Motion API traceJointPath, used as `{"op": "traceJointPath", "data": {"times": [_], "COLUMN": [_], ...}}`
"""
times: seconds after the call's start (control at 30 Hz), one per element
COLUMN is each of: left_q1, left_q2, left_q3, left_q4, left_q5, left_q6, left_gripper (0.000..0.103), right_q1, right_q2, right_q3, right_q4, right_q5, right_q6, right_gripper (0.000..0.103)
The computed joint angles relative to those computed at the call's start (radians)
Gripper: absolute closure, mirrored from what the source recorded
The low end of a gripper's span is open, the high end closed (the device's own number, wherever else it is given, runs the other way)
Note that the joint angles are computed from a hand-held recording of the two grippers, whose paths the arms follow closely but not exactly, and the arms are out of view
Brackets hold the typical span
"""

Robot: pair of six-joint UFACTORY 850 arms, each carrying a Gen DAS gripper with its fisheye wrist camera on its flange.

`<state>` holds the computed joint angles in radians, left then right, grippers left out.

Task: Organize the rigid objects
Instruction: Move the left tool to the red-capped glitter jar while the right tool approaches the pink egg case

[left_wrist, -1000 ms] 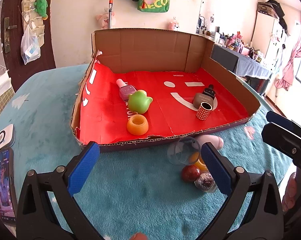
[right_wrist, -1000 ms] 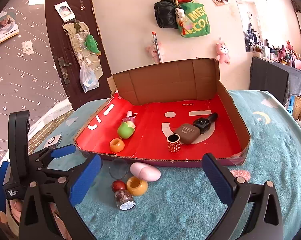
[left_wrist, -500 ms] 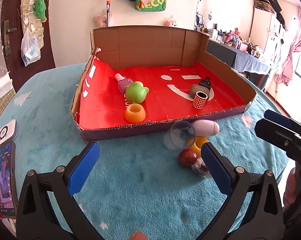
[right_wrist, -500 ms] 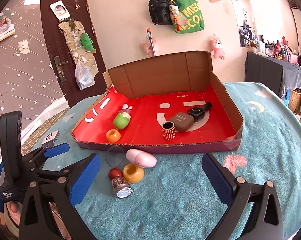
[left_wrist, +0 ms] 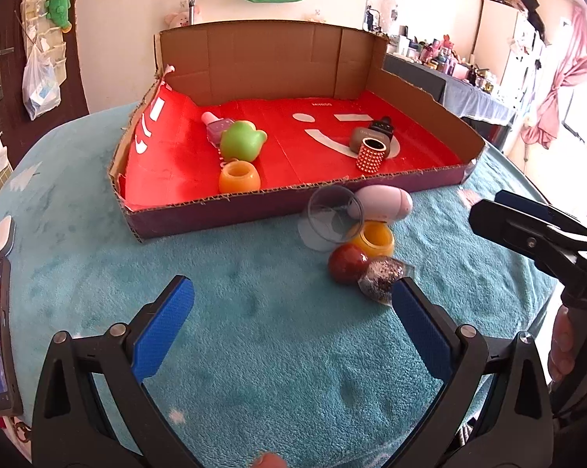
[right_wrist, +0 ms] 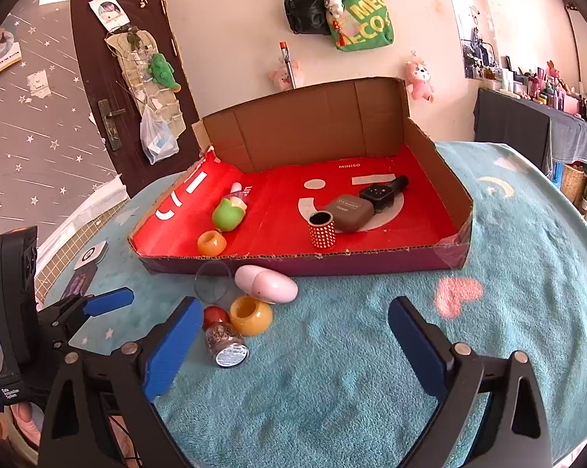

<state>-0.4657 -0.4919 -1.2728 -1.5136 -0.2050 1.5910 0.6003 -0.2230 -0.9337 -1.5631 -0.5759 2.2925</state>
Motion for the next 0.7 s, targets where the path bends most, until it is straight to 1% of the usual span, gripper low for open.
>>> {"op": "traceJointPath", "data": {"times": [0.07,0.13,0.27,0.43,0.57,0.7], "left_q1": [0.001,0.001,0.008,0.007,-0.009,-0.035], "left_q2": [-0.005,-0.012,-0.033,-0.048,-0.072,-0.086], "left_q3": [-0.004,-0.011,-0.033,-0.048,-0.075,-0.092], "left_q4": [0.040,0.088,0.187,0.214,0.264,0.293], "left_q5": [-0.014,-0.024,-0.079,-0.120,-0.121,-0.066], "left_q6": [-0.041,-0.095,-0.205,-0.242,-0.303,-0.339], "left_gripper": [0.000,0.000,0.000,0.000,0.000,0.000], "right_q1": [-0.004,-0.005,-0.007,-0.024,-0.050,-0.077], "right_q2": [-0.003,-0.009,-0.021,-0.031,-0.032,-0.033], "right_q3": [0.001,-0.002,-0.010,-0.015,-0.017,-0.023], "right_q4": [0.012,0.028,0.061,0.087,0.076,0.063], "right_q5": [0.007,0.005,-0.001,0.025,0.076,0.121], "right_q6": [-0.006,-0.019,-0.059,-0.083,-0.065,-0.046], "right_gripper": [0.008,0.013,0.018,0.021,0.021,0.021]}}
